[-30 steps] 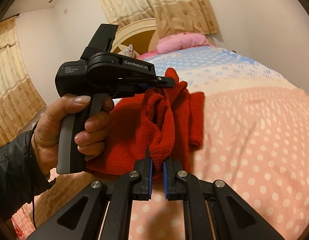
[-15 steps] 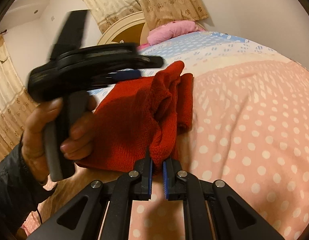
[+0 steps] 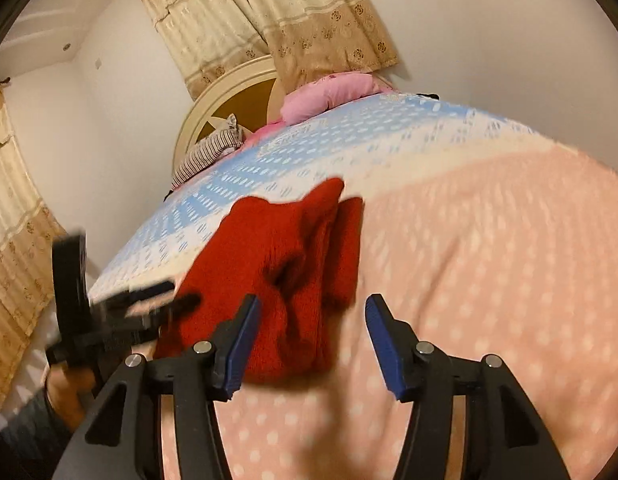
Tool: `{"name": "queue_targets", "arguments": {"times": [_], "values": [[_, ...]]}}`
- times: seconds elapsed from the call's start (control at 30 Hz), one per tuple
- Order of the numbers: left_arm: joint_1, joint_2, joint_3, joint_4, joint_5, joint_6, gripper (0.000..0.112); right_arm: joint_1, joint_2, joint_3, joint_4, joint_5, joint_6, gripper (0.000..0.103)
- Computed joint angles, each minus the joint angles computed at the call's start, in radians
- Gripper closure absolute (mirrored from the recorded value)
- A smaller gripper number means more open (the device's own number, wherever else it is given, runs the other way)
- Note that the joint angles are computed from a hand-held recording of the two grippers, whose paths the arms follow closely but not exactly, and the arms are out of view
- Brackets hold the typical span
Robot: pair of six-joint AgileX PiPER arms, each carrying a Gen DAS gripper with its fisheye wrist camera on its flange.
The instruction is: Fold small clothes
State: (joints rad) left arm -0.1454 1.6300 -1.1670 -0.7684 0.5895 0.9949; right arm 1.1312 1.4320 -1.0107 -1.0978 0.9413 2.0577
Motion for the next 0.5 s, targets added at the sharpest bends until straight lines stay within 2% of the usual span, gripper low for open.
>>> {"name": "queue_targets", "arguments": {"times": [0.1,0.13,0.23,0.3,0.33,0.5], "values": [[0.011,0.012,-0.008,-0.022,0.016,0.001,0.022,-0.176,0.021,-0.117,0.149,-0.144,-0.3,0.047],[0.012,0.012,-0.002,-0.027,0.008,0.009,0.021,-0.256,0.061,-0.168,0.223,-0.21,-0.4,0.047],[0.022,0.02,0.012,-0.078,0.002,0.051,0.018,-0.427,0.164,-0.292,0.491,-0.31,-0.7,0.048],[0.035,0.025,0.017,-0.098,0.009,0.061,0.015,-0.504,0.249,-0.384,0.666,-0.282,-0.877,0.08],[0.046,0.025,0.02,-0.12,0.021,0.08,0.015,-0.532,0.275,-0.402,0.707,-0.271,-0.914,0.094],[0.045,0.039,0.022,-0.132,0.032,0.096,0.01,-0.538,0.276,-0.378,0.622,-0.262,-0.867,0.095]]}}
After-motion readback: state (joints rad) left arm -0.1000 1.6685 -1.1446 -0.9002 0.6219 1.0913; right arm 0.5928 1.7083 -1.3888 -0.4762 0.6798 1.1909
